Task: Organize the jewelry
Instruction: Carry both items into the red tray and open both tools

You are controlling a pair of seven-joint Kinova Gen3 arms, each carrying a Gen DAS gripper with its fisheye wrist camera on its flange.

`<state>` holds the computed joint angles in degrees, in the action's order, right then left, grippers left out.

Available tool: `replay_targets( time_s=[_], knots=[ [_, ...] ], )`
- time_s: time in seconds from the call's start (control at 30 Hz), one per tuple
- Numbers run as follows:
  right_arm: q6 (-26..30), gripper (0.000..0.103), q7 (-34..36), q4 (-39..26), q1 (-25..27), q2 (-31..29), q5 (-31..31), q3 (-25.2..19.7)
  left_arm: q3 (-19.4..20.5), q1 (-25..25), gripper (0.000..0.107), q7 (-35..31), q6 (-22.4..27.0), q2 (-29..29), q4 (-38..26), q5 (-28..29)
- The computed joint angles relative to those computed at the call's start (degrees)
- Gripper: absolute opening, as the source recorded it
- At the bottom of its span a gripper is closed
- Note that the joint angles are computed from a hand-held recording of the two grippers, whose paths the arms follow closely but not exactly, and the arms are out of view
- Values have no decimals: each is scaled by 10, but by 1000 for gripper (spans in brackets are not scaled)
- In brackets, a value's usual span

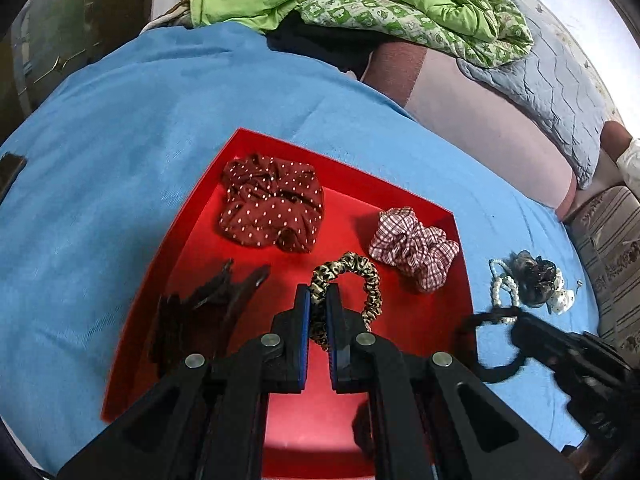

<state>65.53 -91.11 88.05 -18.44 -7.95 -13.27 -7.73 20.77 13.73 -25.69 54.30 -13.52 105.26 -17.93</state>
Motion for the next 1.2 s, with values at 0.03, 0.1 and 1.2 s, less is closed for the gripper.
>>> replay_targets(
  time_s=[0.03, 0.1, 1.2],
  knots=[
    [-3, 10, -8, -2, -3, 10, 7, -8, -1, 0, 7, -1, -3, 0, 2, -1],
    [-8, 10, -22, -5, -11, 25, 23, -19, -3, 0, 7, -5, -10, 0, 9, -3],
    [-14, 40, -49, 17, -19, -4, 30, -6, 31, -49, 44, -24, -100, -57, 71, 6]
  ],
)
